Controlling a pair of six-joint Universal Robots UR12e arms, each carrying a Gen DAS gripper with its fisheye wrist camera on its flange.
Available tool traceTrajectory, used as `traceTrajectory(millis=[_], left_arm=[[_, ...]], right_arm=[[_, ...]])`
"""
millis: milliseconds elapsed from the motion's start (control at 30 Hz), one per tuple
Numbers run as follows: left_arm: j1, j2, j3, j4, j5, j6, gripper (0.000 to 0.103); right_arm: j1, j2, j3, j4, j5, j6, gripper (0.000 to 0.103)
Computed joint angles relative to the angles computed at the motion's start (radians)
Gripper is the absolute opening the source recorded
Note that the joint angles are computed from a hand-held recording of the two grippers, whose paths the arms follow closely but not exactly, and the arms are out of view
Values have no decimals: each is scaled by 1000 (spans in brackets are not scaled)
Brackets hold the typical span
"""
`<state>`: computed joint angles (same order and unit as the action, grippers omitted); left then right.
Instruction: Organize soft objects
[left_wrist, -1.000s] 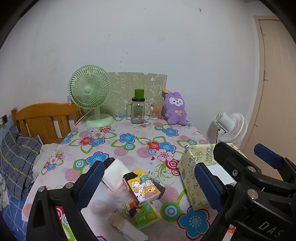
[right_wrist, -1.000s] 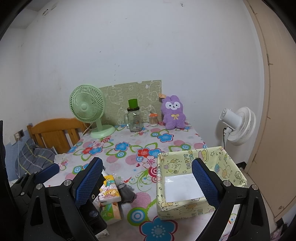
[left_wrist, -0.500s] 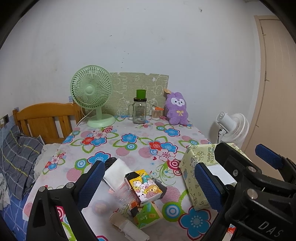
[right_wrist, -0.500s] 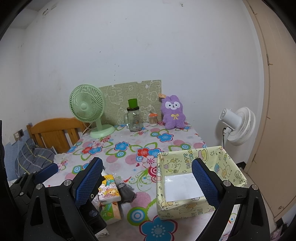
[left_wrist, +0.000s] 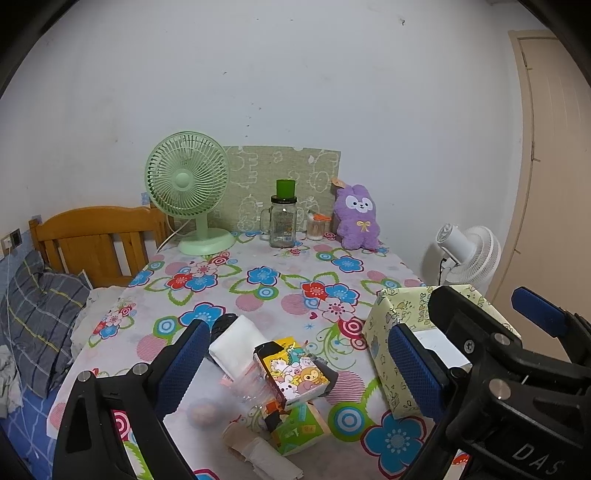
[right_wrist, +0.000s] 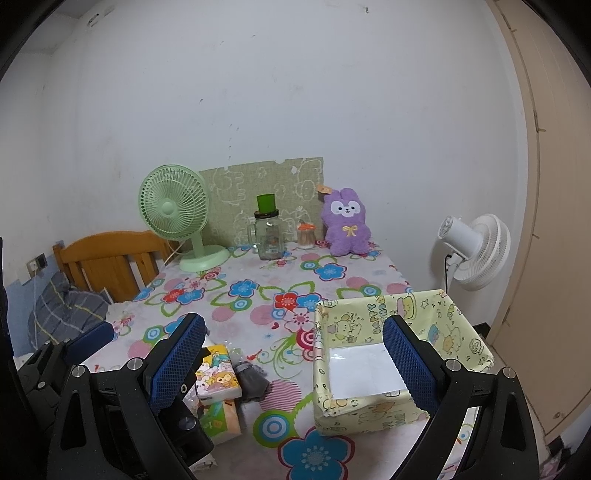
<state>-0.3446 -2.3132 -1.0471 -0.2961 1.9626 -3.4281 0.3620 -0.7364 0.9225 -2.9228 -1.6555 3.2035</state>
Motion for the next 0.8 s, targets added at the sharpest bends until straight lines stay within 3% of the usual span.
traceTrajectory(millis=[800], left_arm=[[9, 10, -44, -12, -8, -25, 84]], right_arm=[[5, 18, -1, 19, 66, 16, 98]])
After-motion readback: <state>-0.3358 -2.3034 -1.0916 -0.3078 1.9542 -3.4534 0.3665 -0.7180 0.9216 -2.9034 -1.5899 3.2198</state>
